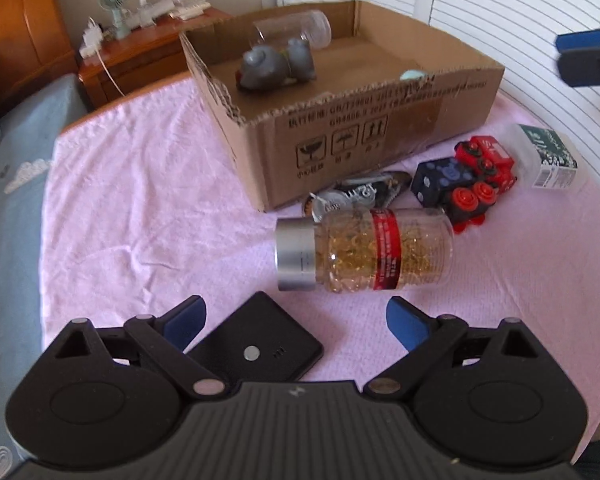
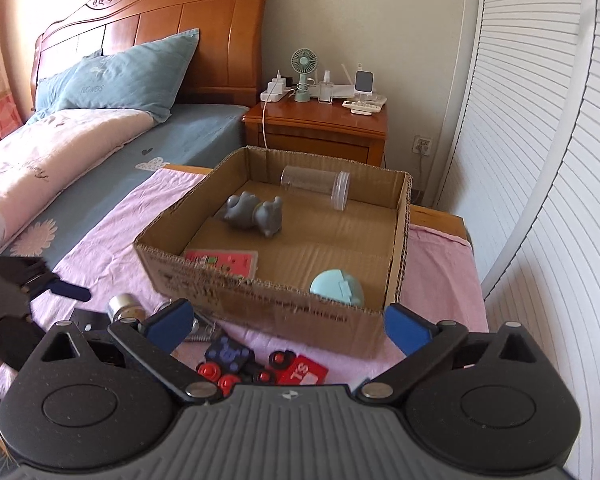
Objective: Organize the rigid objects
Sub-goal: 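Move the right gripper to the white MEDICAL swab box while the left gripper approaches the black power bank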
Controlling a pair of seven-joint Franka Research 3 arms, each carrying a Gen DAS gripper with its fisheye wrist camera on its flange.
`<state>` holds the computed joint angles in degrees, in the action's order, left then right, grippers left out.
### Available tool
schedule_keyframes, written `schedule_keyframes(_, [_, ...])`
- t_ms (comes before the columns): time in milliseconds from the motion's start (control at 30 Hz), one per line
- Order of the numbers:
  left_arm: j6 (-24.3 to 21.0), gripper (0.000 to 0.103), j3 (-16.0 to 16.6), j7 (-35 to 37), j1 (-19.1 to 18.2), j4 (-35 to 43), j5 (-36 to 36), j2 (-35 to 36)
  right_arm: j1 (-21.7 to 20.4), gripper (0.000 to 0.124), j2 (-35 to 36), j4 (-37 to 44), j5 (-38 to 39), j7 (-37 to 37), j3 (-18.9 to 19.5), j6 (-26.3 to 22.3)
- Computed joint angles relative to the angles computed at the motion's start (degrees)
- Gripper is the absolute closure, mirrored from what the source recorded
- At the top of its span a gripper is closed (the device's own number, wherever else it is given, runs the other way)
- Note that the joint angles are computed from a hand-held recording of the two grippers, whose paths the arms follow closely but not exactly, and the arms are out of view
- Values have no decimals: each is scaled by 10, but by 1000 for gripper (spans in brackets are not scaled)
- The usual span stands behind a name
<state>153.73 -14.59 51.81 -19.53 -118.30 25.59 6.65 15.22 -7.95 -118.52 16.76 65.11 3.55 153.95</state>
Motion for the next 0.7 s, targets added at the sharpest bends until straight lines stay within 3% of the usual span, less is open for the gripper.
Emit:
schedule_keyframes(167, [23, 6, -11, 62, 10, -15, -61, -3, -2, 21, -29, -27, 14, -7, -6, 2])
schedule_keyframes(267, [47, 6, -33, 168, 20, -30, -173, -12, -7, 21, -34, -33, 11, -3, -7, -2])
schedule_keyframes(400, [38, 6, -35, 181, 1, -32, -188, -18, -17, 21, -36, -44, -3, 19, -7, -9])
schedule_keyframes(600, [24, 6, -18, -25, -35, -45, 10, -53, -34, 21, -50, -81, -24, 61, -7, 1])
schedule_keyframes(700, [11, 5, -23, -94, -33, -54, 57, -76, -39, 21, -54, -96, -19, 83, -10, -2])
